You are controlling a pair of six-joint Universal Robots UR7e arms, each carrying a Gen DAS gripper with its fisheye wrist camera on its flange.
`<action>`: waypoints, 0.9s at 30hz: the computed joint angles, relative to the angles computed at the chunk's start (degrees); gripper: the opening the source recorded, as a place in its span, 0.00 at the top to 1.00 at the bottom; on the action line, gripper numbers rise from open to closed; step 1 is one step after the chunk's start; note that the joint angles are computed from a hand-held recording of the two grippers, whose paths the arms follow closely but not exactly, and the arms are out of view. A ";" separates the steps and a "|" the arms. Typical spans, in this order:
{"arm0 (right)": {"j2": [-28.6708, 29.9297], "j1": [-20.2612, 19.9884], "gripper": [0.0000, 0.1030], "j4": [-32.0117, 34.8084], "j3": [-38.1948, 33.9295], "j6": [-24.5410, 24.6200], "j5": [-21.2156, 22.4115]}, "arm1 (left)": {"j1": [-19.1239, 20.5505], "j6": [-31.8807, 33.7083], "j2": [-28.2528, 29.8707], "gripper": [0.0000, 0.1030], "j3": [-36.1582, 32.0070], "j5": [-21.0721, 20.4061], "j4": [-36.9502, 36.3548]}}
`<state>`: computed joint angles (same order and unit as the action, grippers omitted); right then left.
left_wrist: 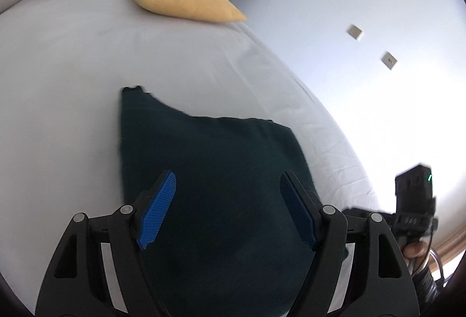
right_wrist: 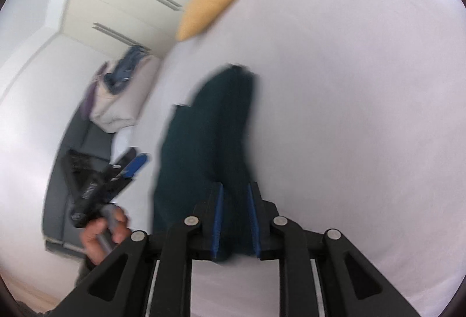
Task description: Fold small clothes
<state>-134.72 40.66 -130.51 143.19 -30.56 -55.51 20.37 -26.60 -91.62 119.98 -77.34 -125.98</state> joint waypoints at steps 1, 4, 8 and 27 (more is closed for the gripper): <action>2.97 4.41 0.81 -3.35 -0.97 2.50 -1.66 | -0.01 0.16 0.69 0.29 -0.27 0.43 0.45; 12.84 15.44 0.76 -11.62 -4.14 8.09 -6.93 | 0.95 -1.57 1.82 0.29 -0.07 0.52 2.07; 23.28 19.49 0.72 -18.67 -6.70 13.62 -8.49 | -0.44 -0.81 1.23 0.29 2.66 3.36 -0.21; 15.20 7.85 0.23 -10.99 -6.60 10.02 -5.91 | 9.62 -9.41 -6.31 0.20 2.89 1.10 3.34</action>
<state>-119.52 48.51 -141.49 136.59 -20.54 -61.41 29.98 -36.01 -97.93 122.87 -76.25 -122.64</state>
